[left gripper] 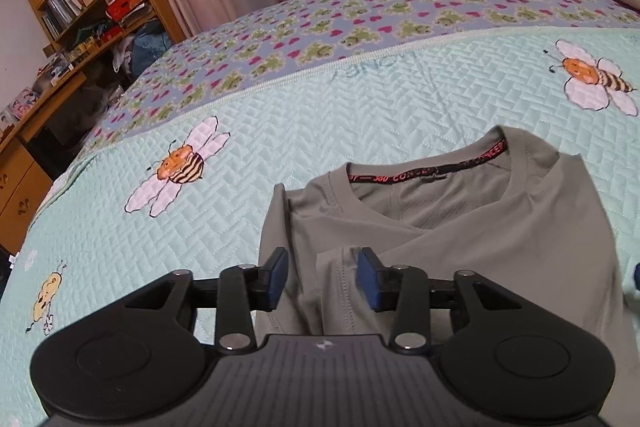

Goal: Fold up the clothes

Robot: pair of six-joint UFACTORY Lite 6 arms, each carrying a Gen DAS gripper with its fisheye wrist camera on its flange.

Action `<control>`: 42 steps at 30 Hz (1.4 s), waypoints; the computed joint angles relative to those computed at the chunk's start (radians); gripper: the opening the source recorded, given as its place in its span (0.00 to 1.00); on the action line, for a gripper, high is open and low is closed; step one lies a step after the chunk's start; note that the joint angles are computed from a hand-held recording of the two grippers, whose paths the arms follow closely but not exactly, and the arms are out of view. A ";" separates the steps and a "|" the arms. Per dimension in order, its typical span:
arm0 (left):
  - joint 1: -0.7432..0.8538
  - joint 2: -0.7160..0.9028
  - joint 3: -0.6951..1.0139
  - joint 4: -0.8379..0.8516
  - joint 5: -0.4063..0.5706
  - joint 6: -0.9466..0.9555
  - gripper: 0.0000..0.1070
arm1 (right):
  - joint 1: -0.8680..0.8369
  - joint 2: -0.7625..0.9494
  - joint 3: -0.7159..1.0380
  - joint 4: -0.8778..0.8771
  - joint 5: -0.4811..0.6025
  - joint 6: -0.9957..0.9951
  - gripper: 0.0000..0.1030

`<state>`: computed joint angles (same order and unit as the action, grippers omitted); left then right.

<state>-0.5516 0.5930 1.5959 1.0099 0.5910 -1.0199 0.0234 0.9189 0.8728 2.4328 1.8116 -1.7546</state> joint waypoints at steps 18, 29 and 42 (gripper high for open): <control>-0.033 -0.147 -0.098 -0.056 -0.093 -0.061 0.43 | -0.013 0.018 -0.006 -0.014 0.029 0.014 0.72; 0.004 -0.005 0.012 -0.398 -0.088 0.251 0.65 | -0.013 0.016 -0.014 -0.014 0.040 0.024 0.72; -0.090 0.152 0.294 -0.345 -0.014 0.261 0.60 | -0.044 -0.092 -0.182 0.158 0.056 -0.053 0.79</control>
